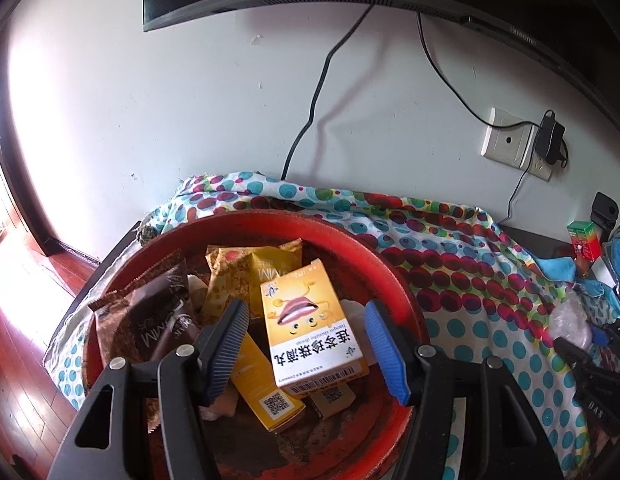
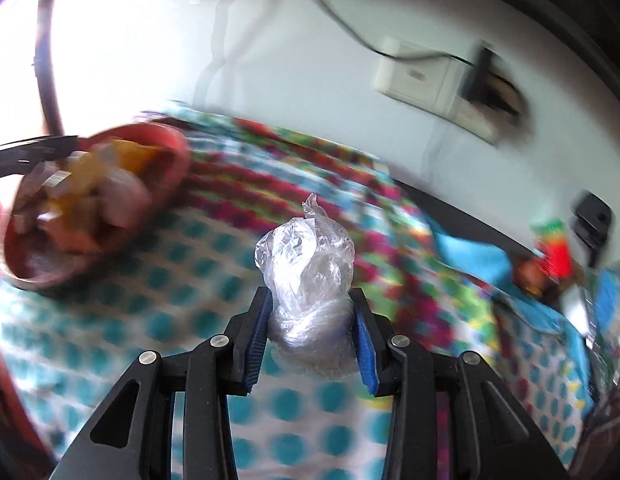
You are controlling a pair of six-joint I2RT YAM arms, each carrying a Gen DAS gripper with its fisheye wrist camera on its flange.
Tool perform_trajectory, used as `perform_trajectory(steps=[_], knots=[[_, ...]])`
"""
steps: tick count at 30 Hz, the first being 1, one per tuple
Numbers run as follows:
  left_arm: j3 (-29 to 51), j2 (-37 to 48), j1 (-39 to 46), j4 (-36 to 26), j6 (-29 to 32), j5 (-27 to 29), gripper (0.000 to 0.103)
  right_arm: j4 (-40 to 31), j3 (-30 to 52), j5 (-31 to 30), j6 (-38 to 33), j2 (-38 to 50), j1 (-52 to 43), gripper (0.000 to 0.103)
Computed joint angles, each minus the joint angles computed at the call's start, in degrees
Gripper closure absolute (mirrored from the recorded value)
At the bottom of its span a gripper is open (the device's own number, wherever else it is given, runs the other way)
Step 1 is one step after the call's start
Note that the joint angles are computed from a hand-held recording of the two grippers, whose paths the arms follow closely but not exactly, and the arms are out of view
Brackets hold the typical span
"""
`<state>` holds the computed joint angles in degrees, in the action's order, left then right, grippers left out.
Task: Organize objects
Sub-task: 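Carry the clear plastic bag over the red tray with the right tool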
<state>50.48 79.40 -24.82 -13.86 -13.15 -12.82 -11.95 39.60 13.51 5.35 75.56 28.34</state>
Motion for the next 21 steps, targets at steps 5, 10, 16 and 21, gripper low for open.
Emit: perform_trajectory(steps=[5, 10, 16, 21], knots=[[0.62, -2.88, 3.81, -3.02, 2.18, 1.71, 0.041, -1.00, 5.62, -3.29, 3.18, 5.03, 7.90, 0.066], [0.41, -6.06, 9.76, -5.31, 3.37, 3.92, 0.041, -1.14, 10.02, -7.61, 3.28, 9.28, 12.28, 0.066], [0.72, -6.61, 14.78, -7.12, 2.23, 8.85, 0.041, -1.91, 15.42, -12.73, 3.39, 15.54, 12.63, 0.066], [0.59, -6.30, 14.30, -7.60, 3.33, 7.26, 0.041, -0.68, 18.07, -12.43, 3.39, 20.24, 13.36, 0.066]])
